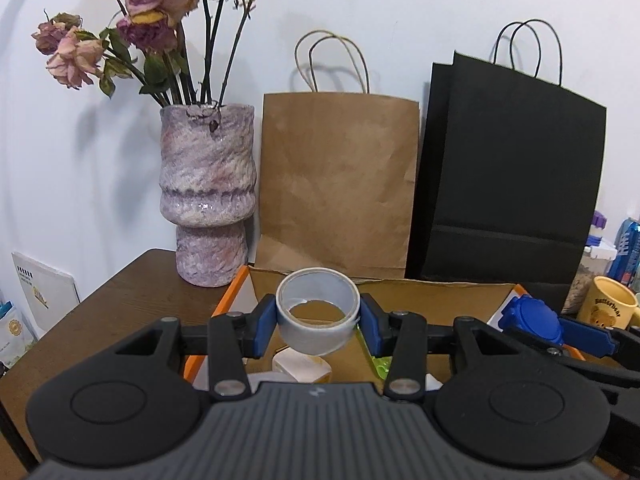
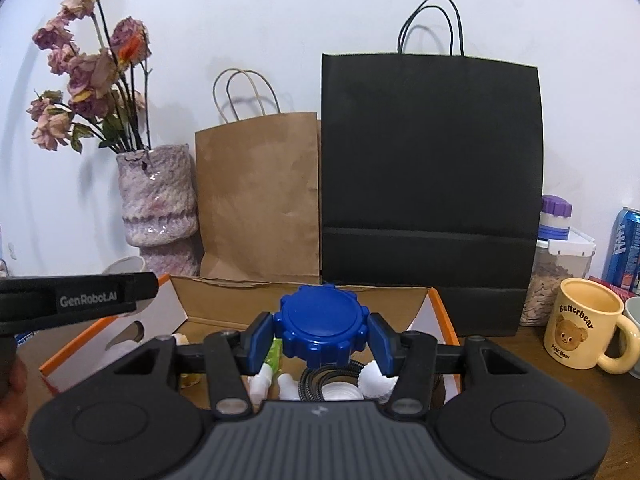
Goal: Organize rigid objects
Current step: 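Carry the clear tape roll and blue cap over the red box with both grippers, then open both grippers to drop the tape roll and blue cap into the box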
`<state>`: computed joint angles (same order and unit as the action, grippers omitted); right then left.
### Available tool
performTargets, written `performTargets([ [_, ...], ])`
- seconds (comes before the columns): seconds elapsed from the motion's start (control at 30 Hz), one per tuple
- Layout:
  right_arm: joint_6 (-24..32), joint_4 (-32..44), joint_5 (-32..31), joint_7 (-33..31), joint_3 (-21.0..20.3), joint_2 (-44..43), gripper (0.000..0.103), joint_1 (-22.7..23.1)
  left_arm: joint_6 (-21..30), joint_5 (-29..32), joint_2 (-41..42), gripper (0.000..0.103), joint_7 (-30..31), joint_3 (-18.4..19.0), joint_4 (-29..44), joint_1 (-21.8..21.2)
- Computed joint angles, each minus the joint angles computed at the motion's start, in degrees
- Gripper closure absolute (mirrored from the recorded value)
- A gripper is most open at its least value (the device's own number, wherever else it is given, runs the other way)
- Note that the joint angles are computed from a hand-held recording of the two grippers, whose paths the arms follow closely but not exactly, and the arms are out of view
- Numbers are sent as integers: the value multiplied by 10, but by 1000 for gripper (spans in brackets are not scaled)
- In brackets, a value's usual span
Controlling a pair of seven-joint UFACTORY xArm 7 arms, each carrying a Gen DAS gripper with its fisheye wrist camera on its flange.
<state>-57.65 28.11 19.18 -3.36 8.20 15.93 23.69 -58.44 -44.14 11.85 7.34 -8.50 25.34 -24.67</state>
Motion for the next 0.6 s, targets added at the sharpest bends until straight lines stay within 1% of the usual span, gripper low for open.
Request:
performTargets([
  [0.13,12,13,-4,0,-4,13,53,-4,13,4,15,59,7,6,15,4],
  [0.33,17,18,-5,-4,-8,24,53,-5,25,14,17,59,10,10,17,6],
  [0.43,26,17,-12,-1,-9,23,52,-9,35,8,16,58,19,11,19,5],
  [0.47,31,17,-14,1,-9,22,52,-11,35,11,17,56,16,11,20,6],
  [0.5,34,18,-12,2,-9,22,52,-11,35,12,18,49,15,12,20,7],
  [0.53,33,17,-12,6,-9,23,50,-13,35,8,20,41,17,12,21,6],
  [0.57,35,16,-13,9,-10,23,39,-14,31,5,21,22,16,13,21,6],
  [0.6,34,16,-14,13,-11,22,31,-16,21,8,24,13,13,13,20,6],
])
